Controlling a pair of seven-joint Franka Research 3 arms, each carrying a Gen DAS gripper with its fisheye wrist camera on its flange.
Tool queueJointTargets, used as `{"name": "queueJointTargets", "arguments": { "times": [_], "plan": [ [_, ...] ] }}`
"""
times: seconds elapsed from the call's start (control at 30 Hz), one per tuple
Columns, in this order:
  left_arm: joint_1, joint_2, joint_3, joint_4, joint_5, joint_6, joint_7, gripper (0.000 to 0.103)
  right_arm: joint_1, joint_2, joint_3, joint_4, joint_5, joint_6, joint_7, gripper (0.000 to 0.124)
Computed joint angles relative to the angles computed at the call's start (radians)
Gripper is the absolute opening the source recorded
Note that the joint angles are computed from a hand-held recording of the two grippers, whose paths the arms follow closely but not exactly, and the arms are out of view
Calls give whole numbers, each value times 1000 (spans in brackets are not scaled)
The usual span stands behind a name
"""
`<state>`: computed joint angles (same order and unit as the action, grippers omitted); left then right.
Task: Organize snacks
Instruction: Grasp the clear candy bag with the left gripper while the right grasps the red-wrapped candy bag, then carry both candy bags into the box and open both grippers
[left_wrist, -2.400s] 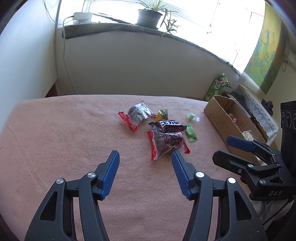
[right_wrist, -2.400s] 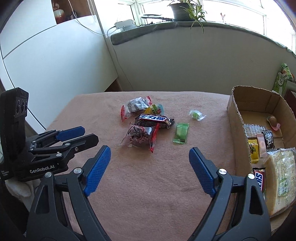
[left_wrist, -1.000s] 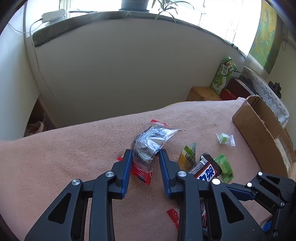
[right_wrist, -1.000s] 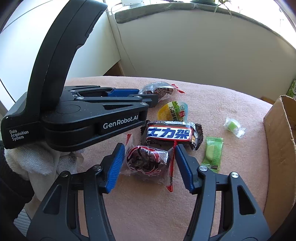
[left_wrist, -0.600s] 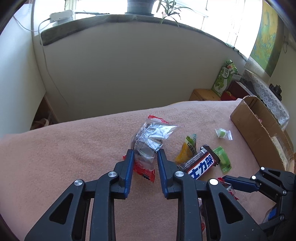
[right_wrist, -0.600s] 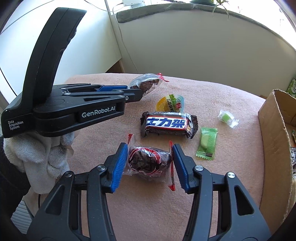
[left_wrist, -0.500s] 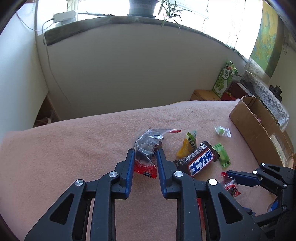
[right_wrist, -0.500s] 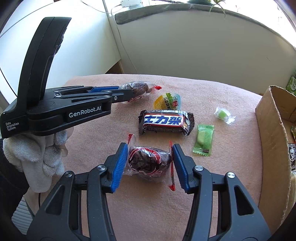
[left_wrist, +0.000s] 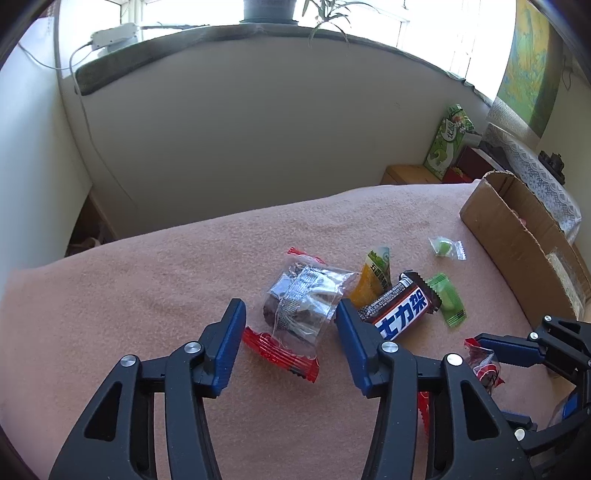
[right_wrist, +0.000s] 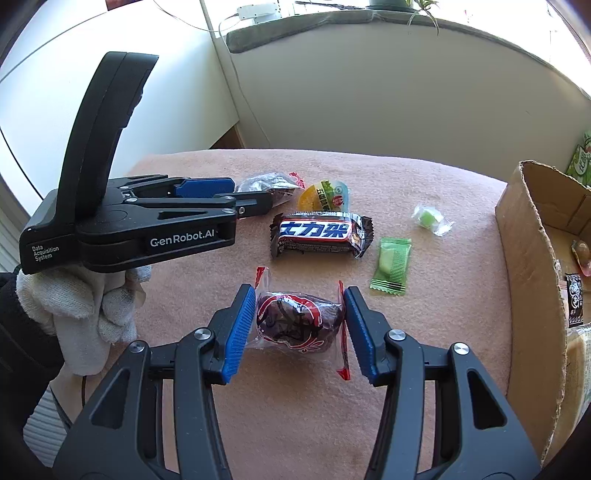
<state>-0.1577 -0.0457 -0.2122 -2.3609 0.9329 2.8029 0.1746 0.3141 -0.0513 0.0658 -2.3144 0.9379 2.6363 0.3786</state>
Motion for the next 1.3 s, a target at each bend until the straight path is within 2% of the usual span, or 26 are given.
{"name": "queueJointTargets", "arguments": {
  "times": [0.07,0.3,0.5,0.73,0.93,1.1,1.3],
  "plan": [
    [3,17,7,9,-15,23,14,50,3,6,3,4,1,8,3,52],
    [7,19,17,10,19,46,-44,36,1,-1,1,0,12,8,-2,52],
    [14,-35,4,-27,47,26,-121,35,0,-27,-7,-14,33,-3,-20,52],
    [25,-143,-48,-84,76,-14,-206,35,-2,-97,-32,-49,72,-27,-74,52],
    [8,-200,-112,-75,118,-71,-258,35,-11,-149,-61,-60,90,-45,-103,52],
    [-24,-204,-144,-37,154,-98,-285,35,-22,-194,-90,-72,107,-58,-121,52],
    [-61,-162,-158,30,196,-102,-306,35,-53,-205,-122,-49,108,-70,-126,52]
  ]
}}
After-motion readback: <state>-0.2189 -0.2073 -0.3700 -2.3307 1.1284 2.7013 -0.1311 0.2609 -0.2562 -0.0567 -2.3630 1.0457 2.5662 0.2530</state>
